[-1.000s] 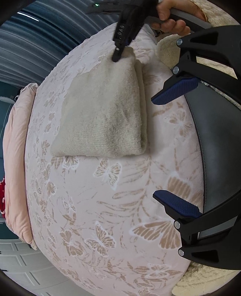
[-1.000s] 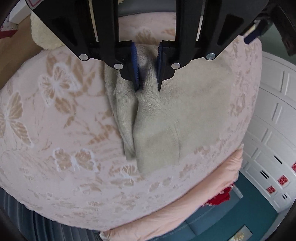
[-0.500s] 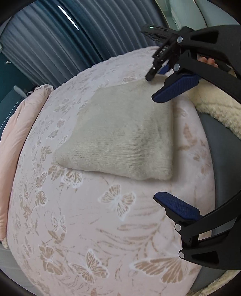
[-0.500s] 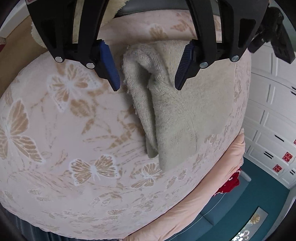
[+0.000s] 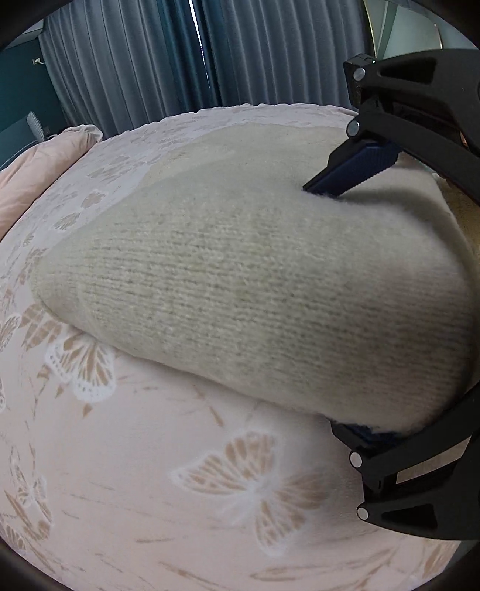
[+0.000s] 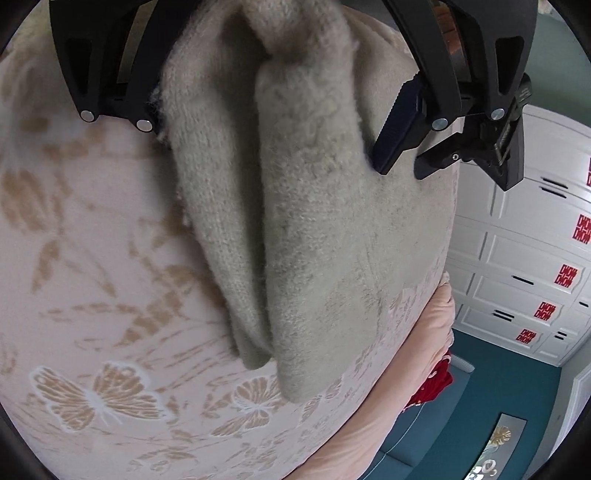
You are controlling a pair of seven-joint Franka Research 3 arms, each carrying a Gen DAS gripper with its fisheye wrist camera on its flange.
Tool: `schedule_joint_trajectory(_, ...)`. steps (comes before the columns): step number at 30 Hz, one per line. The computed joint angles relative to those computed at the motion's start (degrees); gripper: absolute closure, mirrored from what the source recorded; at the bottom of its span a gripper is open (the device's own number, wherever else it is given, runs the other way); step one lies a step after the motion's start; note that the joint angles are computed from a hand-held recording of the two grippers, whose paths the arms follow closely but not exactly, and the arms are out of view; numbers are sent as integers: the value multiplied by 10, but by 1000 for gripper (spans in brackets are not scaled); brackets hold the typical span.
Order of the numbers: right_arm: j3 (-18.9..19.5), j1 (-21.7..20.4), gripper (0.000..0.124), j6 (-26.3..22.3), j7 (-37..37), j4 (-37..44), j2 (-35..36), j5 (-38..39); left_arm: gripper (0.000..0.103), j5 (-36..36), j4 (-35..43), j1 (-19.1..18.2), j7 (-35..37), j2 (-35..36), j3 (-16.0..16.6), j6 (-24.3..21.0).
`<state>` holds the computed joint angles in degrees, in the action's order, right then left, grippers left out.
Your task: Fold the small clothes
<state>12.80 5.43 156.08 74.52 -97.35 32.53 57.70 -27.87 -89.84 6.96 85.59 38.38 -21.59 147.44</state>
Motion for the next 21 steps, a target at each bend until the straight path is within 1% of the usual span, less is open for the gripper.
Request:
schedule_joint_trajectory(1,8,-7,51,-6,-8,14,10,13,9,6,9,-5,-7,3,4,-2)
schedule_joint_trajectory(2,9,-7,59,-8,-5,24,17,16,17,4,6,-5,-7,0,3,9)
schedule_joint_trajectory(3,8,-6,77,-8,2,31,21,18,35,3,5,-2,0,-4,-1,14)
schedule_joint_trajectory(4,15,-10,83,2,-8,30,19,32,46,3,1,0,9,-11,-5,17)
schedule_joint_trajectory(6,19,-10,86,20,-29,14,-1,42,53,-12,-18,18,42,-31,-21,20)
schedule_joint_trajectory(8,24,-11,86,28,-54,-19,-36,56,54,-35,-46,33,73,-60,-33,13)
schedule_joint_trajectory(10,22,-8,86,24,-65,-71,-84,75,54,-80,-86,54,109,-97,-45,-7)
schedule_joint_trajectory(12,14,1,85,13,-68,-121,-125,97,53,-116,-126,66,139,-128,-47,-33)
schedule_joint_trajectory(13,6,8,84,7,-60,-146,-142,97,50,-125,-144,66,145,-138,-42,-47)
schedule_joint_trajectory(14,-6,20,83,3,-32,-167,-152,81,48,-123,-153,60,140,-140,-33,-64)
schedule_joint_trajectory(15,-16,31,82,0,-11,-185,-158,73,42,-118,-160,50,131,-137,-21,-74)
schedule_joint_trajectory(16,-21,36,80,-4,0,-194,-156,81,33,-120,-168,41,121,-133,-11,-73)
schedule_joint_trajectory(17,-17,33,80,-3,-15,-202,-155,119,30,-141,-175,38,123,-130,-8,-66)
schedule_joint_trajectory(18,-17,31,79,-3,-31,-201,-154,152,29,-162,-177,35,134,-128,-7,-57)
schedule_joint_trajectory(19,-22,35,79,-5,-26,-197,-151,155,29,-164,-175,26,137,-128,0,-49)
schedule_joint_trajectory(20,-30,43,79,-5,-3,-191,-149,137,30,-153,-166,15,134,-127,10,-51)
schedule_joint_trajectory(21,-38,53,80,-1,22,-186,-148,109,37,-142,-159,5,129,-129,18,-52)
